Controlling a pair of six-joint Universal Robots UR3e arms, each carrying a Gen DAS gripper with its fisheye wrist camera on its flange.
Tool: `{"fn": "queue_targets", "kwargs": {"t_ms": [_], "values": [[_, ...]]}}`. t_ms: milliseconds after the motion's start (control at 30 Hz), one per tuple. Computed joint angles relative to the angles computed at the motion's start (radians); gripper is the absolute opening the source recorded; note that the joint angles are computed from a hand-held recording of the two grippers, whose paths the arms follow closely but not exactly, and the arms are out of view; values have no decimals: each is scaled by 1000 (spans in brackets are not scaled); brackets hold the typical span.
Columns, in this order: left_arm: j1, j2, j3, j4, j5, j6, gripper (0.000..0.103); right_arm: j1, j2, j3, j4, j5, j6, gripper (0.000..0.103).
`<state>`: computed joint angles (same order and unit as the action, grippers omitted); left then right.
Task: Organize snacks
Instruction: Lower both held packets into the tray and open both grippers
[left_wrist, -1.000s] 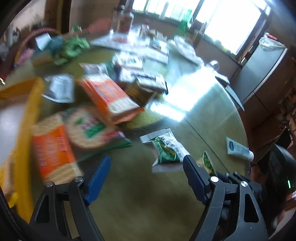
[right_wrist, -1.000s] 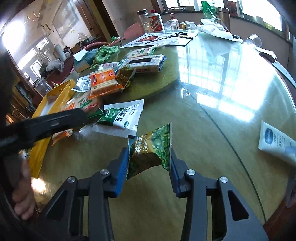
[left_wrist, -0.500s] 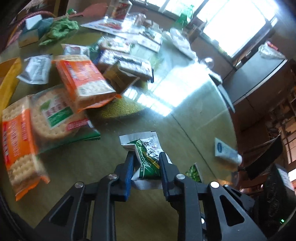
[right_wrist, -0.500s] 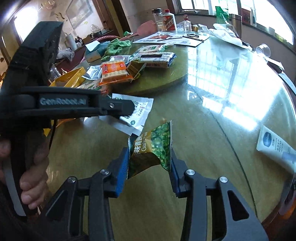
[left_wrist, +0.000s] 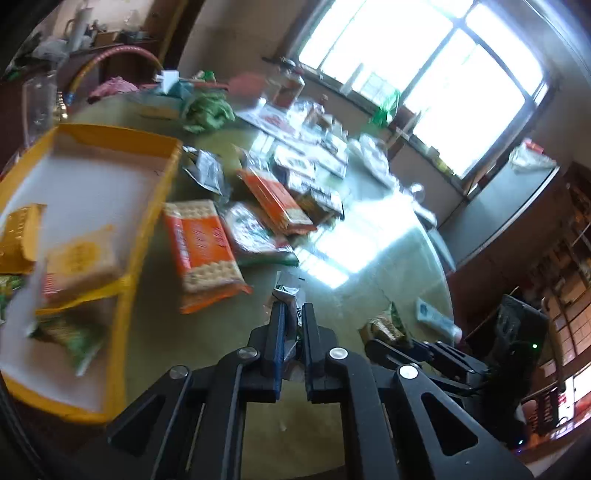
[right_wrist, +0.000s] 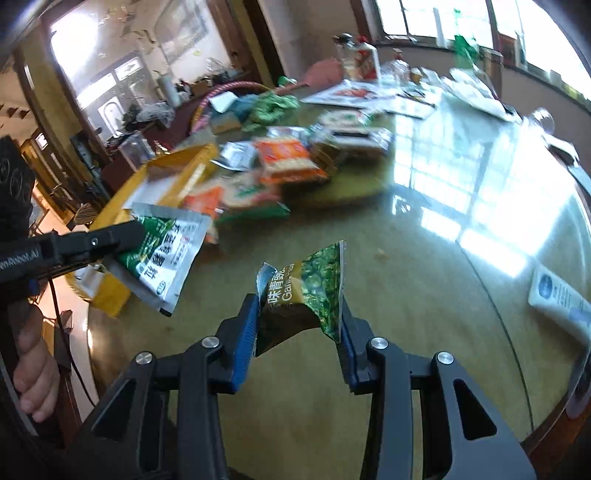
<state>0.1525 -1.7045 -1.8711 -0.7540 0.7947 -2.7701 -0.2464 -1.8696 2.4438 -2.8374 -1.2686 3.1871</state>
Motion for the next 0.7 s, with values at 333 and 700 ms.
{"fn": "queue_targets", "kwargs": {"t_ms": [333, 700], "values": [[228, 89, -42, -178, -143, 173, 0, 292, 245, -270, -43, -99, 124, 41], [252, -274, 326, 39, 28, -83, 0, 414, 728, -932, 172, -49, 125, 41]]}}
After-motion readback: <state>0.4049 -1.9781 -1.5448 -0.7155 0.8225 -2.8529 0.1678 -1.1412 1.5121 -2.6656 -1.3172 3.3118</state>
